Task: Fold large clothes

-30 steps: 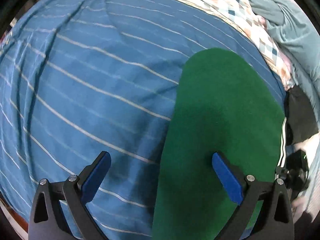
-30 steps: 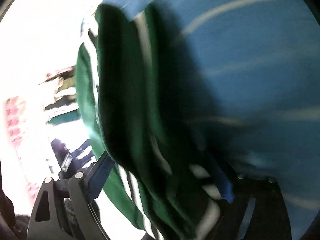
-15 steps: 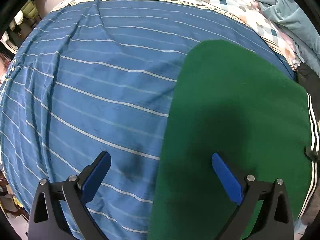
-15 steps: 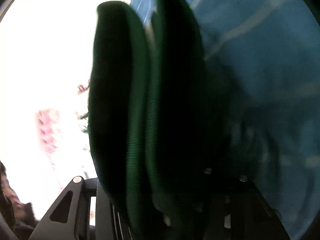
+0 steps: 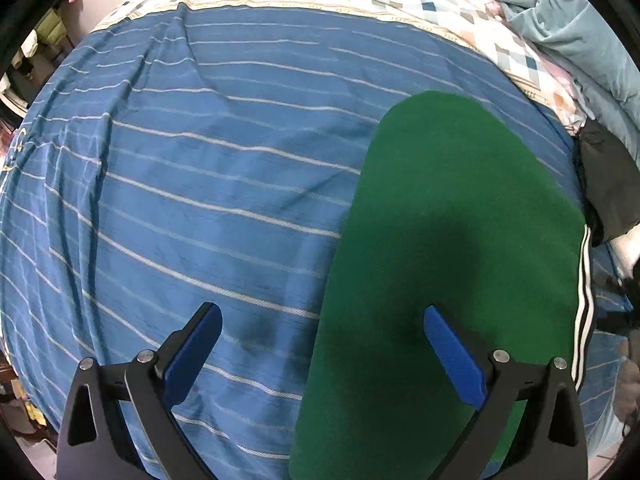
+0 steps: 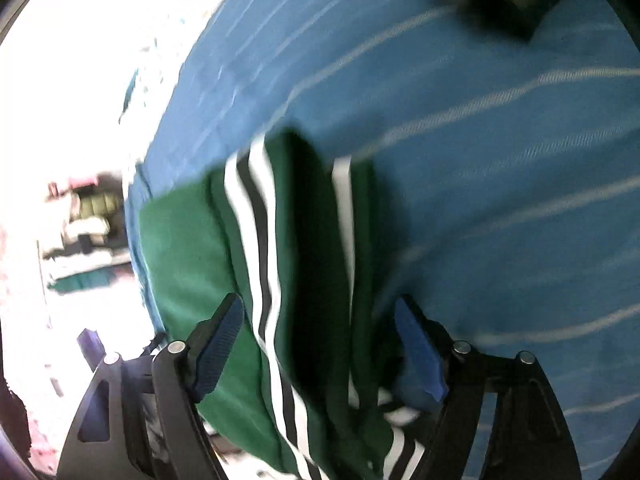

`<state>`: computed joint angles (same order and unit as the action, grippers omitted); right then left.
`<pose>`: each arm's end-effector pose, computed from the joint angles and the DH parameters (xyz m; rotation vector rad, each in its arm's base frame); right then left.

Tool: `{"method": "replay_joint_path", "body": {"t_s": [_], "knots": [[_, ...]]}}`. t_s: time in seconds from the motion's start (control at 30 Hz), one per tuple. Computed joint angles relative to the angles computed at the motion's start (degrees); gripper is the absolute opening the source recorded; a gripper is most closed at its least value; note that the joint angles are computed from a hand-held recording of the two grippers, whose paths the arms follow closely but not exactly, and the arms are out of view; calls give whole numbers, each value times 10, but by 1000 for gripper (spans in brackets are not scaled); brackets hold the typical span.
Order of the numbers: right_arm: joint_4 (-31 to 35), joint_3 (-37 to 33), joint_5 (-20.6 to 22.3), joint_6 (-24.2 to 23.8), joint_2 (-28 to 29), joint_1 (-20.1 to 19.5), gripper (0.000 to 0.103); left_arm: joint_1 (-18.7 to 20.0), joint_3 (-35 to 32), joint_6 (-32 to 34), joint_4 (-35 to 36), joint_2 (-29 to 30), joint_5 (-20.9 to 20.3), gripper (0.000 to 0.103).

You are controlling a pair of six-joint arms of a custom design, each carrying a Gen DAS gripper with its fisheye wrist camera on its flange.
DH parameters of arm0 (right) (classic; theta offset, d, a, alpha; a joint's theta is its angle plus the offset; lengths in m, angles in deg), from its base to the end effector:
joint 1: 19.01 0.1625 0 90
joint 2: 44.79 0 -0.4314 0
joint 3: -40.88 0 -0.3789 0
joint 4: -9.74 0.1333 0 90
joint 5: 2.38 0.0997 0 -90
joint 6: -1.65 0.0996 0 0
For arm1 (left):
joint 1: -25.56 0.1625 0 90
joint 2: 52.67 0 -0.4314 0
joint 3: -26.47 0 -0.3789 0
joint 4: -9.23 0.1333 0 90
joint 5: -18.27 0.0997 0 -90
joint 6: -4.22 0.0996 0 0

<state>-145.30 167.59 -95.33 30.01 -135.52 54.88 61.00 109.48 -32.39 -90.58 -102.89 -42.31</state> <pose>0.0020 -0.4550 0.3327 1.1677 2.8028 -0.7908 -0.4259 -0.5268 0.1700 0.5221 2.4499 -0.1132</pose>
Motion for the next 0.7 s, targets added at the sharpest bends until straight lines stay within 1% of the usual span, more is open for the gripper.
{"method": "replay_joint_path", "body": {"t_s": [0.03,0.07,0.1,0.13,0.17,0.2,0.23,0.27,0.3,0.33,0.37,0.4,0.43,0.47,0.5,0.53,0.57,0.6,0.63,0.67,0.7], "knots": [[-10,-5,15,-2,11,-13,88,0,-1,0,-1,2,0,103],[-12,-11,45,-3,29,-31,88,2,-4,0,-2,5,-3,103],[-5,-18,84,5,53,-50,89,4,-9,-1,-2,8,-6,103],[-9,-19,134,-1,63,-72,86,6,-11,-3,-6,11,-9,103],[-37,-20,160,1,85,-75,72,7,-13,-2,-9,12,-10,103],[-58,-29,162,3,105,-69,51,8,-17,-1,-7,16,-8,103],[-69,-41,151,10,115,-56,39,9,-20,2,-5,17,-5,103],[-70,-56,124,14,119,-38,31,8,-20,2,-5,18,-4,103],[-94,-68,99,11,123,-15,31,8,-21,3,-4,18,-5,103],[-108,-74,87,5,123,-4,30,8,-20,5,-4,17,-7,103],[-106,-90,59,-2,128,11,31,7,-18,6,-4,15,-8,103],[-83,-111,18,-19,138,27,34,6,-17,7,-1,14,-9,103],[-40,-132,-12,-35,147,34,47,5,-16,5,4,12,-10,103],[10,-147,-22,-29,147,30,62,4,-16,1,8,10,-11,103],[46,-151,-31,-5,145,27,64,-1,-11,-6,10,5,-4,103],[58,-139,-24,-2,127,15,64,-5,-7,-12,13,-2,-2,103],[51,-118,-18,4,107,10,66,-8,-4,-17,17,-7,2,103],[55,-99,-26,23,83,14,68,-14,0,-25,24,-15,9,103],[56,-78,-31,28,59,10,71,-18,5,-31,26,-20,14,103],[53,-53,-38,45,32,17,74,-22,9,-38,30,-27,19,103],[64,-36,-49,66,14,25,74,-26,13,-46,38,-32,23,103]]}}
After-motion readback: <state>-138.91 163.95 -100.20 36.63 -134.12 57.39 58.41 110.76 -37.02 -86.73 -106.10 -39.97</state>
